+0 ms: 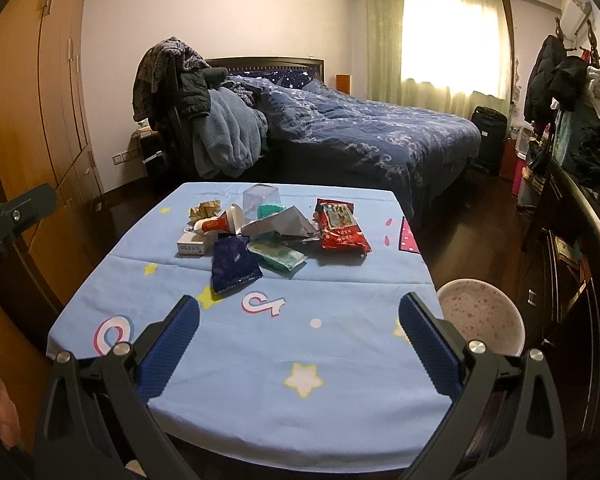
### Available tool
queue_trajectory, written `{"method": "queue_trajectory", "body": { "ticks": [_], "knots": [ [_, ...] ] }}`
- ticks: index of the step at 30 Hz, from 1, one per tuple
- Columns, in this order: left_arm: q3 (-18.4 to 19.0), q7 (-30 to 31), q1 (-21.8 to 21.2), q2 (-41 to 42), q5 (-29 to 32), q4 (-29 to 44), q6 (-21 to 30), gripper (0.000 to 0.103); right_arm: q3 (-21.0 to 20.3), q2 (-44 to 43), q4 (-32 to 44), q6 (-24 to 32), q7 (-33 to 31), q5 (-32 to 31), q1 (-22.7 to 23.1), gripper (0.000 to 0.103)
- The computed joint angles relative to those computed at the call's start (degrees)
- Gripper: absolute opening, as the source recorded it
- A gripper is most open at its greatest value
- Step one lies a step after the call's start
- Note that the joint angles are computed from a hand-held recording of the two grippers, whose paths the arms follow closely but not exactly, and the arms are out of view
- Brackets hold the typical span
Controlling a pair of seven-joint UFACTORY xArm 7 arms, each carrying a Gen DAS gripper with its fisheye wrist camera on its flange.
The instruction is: Collect trash
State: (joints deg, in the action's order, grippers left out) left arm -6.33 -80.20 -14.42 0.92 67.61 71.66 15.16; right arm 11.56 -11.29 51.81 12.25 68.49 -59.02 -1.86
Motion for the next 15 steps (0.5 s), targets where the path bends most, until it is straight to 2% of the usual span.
{"method": "queue_trajectory", "body": {
  "ticks": [15],
  "knots": [
    [0.7, -0.2, -0.7, 1.2, 0.3, 0.0, 0.6, 0.099, -0.5, 0.4, -0.1, 0.6, -1.8, 1.8, 0.8, 0.100]
  ]
}}
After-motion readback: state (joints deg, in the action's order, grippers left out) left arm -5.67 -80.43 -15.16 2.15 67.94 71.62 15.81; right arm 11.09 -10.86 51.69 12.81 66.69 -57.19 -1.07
